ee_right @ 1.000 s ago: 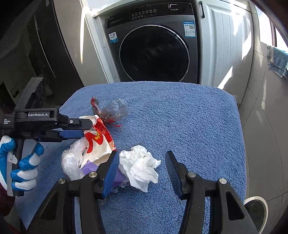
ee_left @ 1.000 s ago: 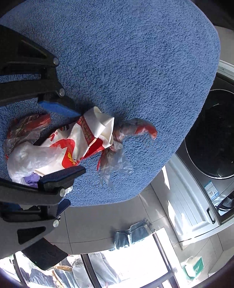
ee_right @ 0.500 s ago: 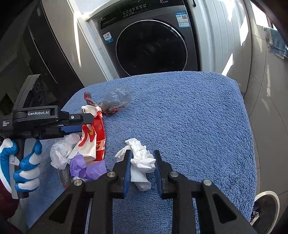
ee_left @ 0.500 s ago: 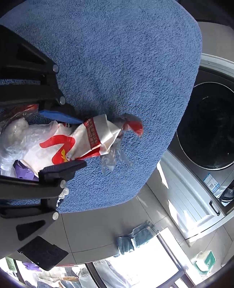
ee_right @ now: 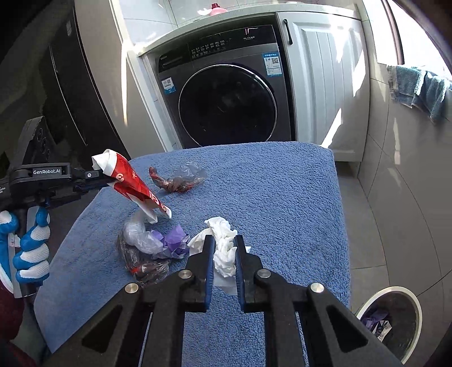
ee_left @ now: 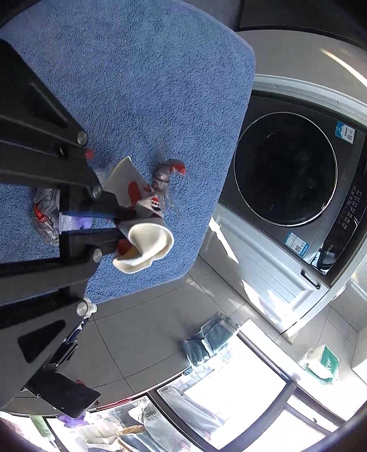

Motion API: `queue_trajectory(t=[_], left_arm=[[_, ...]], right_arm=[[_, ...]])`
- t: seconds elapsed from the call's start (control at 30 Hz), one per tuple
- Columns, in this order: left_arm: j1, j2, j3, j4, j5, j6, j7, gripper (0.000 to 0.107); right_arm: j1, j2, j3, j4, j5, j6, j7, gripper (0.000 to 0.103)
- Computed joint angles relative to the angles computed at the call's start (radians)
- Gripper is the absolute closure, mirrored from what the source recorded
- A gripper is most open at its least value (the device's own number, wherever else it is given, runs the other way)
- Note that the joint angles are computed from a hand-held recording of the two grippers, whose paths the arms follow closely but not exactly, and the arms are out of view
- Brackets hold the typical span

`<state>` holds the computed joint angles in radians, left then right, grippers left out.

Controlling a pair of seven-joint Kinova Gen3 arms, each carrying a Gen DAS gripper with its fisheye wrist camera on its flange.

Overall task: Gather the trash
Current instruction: 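Carry the bag and tissue over the white trash bin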

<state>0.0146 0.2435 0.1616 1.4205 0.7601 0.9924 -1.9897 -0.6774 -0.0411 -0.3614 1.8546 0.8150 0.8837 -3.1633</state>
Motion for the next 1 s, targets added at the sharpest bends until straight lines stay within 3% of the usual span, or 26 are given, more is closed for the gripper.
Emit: queue_trajectory(t=[0.33, 0.53, 0.77, 1.0], left_arm=[[-0.052, -0.147, -0.057, 0.092, 0.121, 0.064, -0.149, 0.105], [-0.009, -0.203, -0.076, 0.091, 0.118, 0.083, -0.15, 0.105], [0.142, -0.186, -0.003, 0.025, 0.013, 0.049, -0.05, 0.105], [0.36, -0.034, 0.111, -0.163, -0.145, 0.055, 0.093, 0.105]], right_arm=[[-0.101, -0.012, -0.085, -0.046, 0.09, 0.204, -0.106, 0.09], [-0.125, -0.058, -0.114, 0.003, 0.122, 0.258, -0.192, 0.09], [-0.074, -0.185, -0.185, 0.117, 0.069, 0.319, -0.287, 0.09], [0.002, -0.369, -0.24, 0.228, -0.106, 0.429, -0.287, 0.09]])
